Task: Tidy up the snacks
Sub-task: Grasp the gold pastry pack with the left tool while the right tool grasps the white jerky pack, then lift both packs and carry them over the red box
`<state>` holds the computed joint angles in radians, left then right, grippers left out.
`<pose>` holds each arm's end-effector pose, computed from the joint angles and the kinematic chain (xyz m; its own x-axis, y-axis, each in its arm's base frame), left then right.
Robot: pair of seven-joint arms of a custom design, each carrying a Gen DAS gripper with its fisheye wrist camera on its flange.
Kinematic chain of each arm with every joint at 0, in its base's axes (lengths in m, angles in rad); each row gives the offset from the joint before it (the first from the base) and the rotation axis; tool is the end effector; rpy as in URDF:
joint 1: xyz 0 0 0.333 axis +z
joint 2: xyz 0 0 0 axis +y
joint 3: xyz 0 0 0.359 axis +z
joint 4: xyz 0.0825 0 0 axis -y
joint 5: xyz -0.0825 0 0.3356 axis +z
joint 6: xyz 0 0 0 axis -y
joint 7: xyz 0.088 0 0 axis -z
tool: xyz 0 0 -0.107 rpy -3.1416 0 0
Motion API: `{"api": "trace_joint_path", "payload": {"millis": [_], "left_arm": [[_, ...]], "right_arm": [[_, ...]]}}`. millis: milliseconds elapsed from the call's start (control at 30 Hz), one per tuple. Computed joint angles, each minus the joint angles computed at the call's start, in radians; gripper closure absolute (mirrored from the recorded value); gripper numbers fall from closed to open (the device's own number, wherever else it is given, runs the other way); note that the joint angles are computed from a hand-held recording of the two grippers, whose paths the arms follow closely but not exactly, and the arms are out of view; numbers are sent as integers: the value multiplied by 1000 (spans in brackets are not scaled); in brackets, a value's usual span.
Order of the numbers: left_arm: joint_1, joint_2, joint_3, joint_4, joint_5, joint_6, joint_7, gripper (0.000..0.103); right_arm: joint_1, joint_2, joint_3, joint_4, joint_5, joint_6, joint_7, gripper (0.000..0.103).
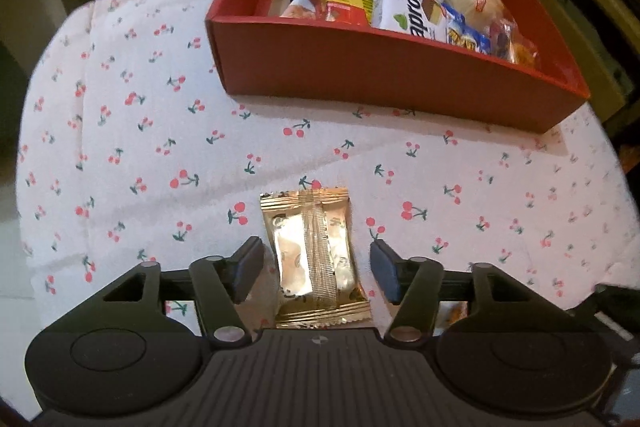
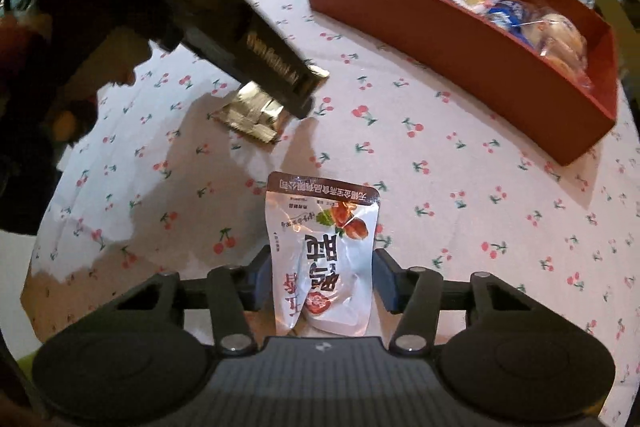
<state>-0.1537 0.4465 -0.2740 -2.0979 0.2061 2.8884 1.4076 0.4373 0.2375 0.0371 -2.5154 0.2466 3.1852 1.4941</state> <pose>0.5513 -0.2480 0.3286 -0.4052 -0.9125 0.0562 -0.8621 0.3609 -0.3556 0.4467 0.2035 0.3217 0.3086 -0.9486 -0.0696 -0.8749 -0.2544 -0.4120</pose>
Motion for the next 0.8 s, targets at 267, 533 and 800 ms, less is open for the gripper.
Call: {"api": "trace_joint_path", "payload": {"millis": [267, 533, 800], "left_arm": [[25, -32, -30, -50, -1, 30, 11, 57], [104, -73, -132, -105, -111, 106, 94, 57], [89, -81, -146, -92, -118, 181, 85, 57]], "right_arm": [[109, -33, -133, -39, 9, 68, 66, 33], [397, -32, -423, -29, 220, 146, 32, 33], [571, 22, -595, 47, 431, 188, -68, 33]]}}
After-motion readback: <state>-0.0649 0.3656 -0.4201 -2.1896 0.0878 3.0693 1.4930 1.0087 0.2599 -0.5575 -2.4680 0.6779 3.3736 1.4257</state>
